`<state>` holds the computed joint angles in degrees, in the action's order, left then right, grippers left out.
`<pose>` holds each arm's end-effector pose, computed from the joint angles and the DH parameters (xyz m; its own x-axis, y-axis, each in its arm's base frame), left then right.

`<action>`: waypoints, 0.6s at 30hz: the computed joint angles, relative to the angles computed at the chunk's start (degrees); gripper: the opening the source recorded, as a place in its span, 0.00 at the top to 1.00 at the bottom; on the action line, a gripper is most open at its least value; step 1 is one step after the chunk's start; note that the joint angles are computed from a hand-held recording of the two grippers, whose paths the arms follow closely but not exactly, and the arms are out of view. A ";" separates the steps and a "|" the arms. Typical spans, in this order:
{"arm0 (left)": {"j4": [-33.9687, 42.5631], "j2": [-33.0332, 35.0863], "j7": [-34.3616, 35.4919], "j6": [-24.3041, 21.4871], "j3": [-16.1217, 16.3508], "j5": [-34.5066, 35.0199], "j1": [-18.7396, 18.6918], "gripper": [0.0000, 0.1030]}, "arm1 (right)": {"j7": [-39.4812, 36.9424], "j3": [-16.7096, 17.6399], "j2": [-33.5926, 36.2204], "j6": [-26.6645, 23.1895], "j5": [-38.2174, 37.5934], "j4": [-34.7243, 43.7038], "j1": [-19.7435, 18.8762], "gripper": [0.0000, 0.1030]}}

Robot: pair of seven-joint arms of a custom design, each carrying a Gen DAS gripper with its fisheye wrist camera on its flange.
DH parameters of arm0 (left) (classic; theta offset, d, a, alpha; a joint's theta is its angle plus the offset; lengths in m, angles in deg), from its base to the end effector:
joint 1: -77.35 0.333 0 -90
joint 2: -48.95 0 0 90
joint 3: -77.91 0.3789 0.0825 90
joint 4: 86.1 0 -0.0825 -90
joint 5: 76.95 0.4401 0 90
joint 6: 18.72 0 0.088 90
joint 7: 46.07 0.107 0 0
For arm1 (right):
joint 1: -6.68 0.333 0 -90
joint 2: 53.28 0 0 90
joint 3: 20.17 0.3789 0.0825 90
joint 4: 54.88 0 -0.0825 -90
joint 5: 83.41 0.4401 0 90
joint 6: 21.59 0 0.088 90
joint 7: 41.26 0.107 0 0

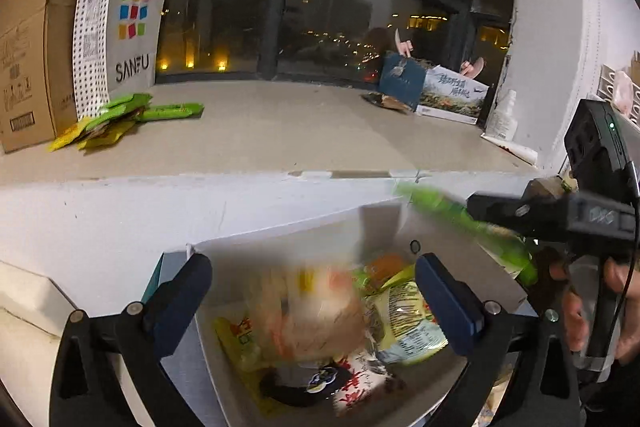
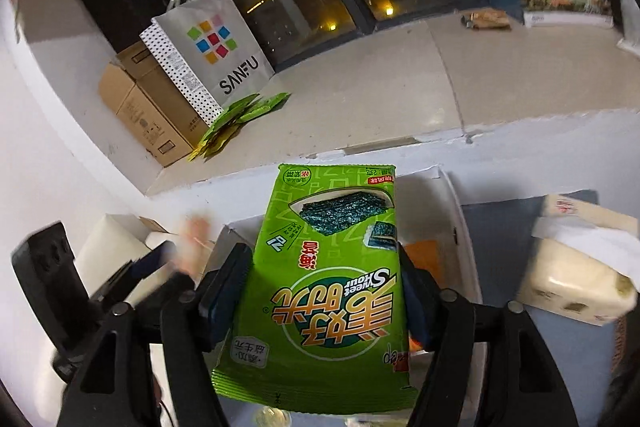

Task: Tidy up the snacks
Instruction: 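Drop the bread pack into the white box with the left tool while the right drops the seaweed pack, then move both tools back toward the remaining snacks on the table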

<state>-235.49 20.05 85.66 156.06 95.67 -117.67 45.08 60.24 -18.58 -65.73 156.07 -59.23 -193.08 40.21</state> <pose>0.4476 -0.0498 0.5264 -0.3385 -0.9263 0.1655 -0.5858 0.0698 -0.8074 0.4597 0.2824 0.5281 0.1843 -0.8667 -0.4636 -0.7475 0.1827 -0.6387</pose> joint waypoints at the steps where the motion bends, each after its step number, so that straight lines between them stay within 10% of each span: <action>1: 0.02 0.21 -0.77 -0.59 -0.29 0.18 0.88 0.00 | 1.53 -0.05 0.54 -0.28 -1.02 0.42 -0.37 0.10; 5: -1.61 -1.99 0.99 1.11 1.45 -0.40 -0.49 0.00 | -7.68 -7.13 0.65 4.35 8.91 0.04 9.01 0.00; 10: -4.48 -7.62 -0.05 0.93 2.44 2.65 -0.93 0.00 | -1.99 -0.35 -0.20 4.68 1.43 -0.73 2.30 0.00; 14: -8.83 -15.98 -1.70 0.58 -0.24 6.69 1.42 0.00 | -4.40 -6.53 -3.27 6.38 2.04 -2.63 11.30 0.00; 18: -12.75 -26.34 -4.25 -3.81 -1.66 10.04 3.67 0.00 | -2.44 -1.02 -8.91 7.88 -2.71 -6.59 8.25 0.00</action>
